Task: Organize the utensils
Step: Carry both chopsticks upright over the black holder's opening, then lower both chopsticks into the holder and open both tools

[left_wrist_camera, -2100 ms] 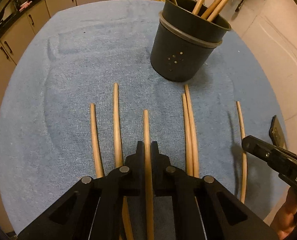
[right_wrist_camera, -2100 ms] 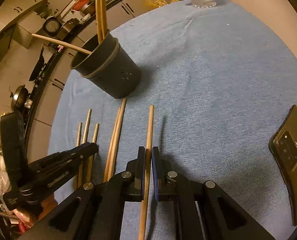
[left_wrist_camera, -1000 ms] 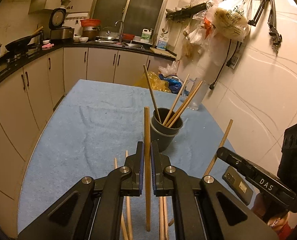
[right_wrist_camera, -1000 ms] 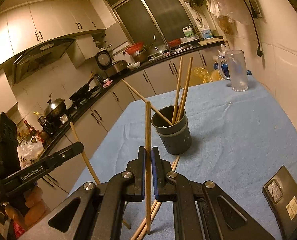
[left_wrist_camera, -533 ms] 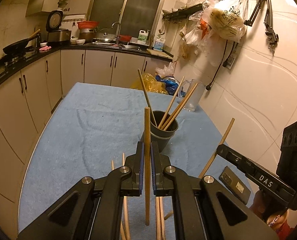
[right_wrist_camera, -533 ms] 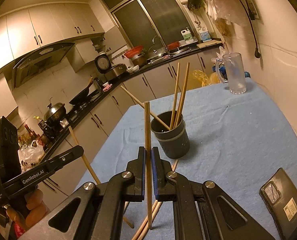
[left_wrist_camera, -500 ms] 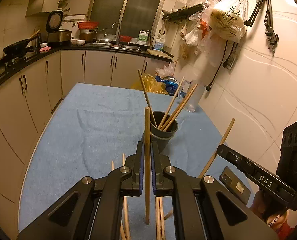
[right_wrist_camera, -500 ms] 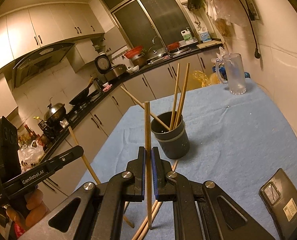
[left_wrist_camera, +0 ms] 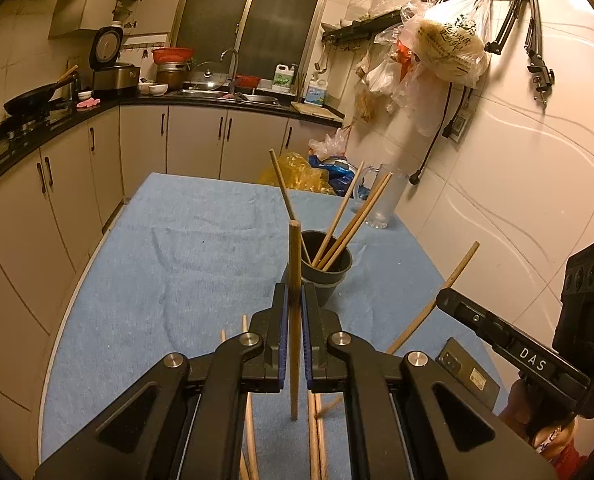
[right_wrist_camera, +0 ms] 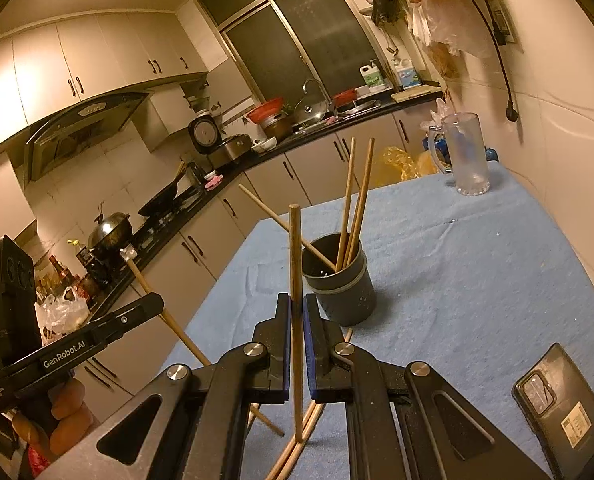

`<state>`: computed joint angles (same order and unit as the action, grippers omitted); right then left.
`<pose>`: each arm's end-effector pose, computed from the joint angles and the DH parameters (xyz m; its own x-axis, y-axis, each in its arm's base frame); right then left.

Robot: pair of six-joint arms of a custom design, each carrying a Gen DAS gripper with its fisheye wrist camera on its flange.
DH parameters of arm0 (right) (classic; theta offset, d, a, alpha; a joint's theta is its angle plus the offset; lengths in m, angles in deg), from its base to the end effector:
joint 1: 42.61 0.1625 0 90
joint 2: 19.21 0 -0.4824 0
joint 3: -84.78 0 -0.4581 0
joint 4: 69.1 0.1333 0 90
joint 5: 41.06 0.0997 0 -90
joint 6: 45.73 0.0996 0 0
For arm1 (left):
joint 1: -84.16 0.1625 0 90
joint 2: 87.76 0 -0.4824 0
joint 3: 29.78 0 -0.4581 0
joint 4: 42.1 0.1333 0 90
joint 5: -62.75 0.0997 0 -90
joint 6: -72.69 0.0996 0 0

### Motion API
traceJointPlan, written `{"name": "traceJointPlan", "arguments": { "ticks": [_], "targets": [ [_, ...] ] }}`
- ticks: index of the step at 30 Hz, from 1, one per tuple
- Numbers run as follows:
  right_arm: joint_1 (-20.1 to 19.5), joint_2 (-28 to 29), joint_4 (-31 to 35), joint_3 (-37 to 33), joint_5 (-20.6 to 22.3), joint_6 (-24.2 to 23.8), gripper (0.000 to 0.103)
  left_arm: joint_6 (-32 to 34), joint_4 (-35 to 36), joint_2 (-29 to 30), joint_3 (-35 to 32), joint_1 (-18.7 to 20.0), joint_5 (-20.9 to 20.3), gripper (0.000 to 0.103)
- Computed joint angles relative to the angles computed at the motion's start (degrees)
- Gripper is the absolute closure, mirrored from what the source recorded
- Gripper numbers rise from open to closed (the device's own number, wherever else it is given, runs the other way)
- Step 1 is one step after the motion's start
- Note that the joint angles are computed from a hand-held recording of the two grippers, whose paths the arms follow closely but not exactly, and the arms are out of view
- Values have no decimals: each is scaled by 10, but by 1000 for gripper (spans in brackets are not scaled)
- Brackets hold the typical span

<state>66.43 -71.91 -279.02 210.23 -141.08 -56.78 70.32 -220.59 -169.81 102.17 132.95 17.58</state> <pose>0.2949 -0.4990 0.1152 -0.9120 -0.3201 0.2567 -0.4041 0.5923 -0.6971 -0.1656 -0.4980 0.2968 -0.8438 0.1120 -0.5248 0.4805 0.5932 -0.6460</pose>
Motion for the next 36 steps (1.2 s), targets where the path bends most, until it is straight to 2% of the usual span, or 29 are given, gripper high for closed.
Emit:
{"name": "traceJointPlan", "arguments": {
  "ticks": [26,36],
  "targets": [
    [2,-25,-4,-14,0,-1,96,23,13,15,-37,-11,5,97],
    [12,-32,3,-41,-7,1,96,50,9,25,-78,-20,3,97]
  ]
}}
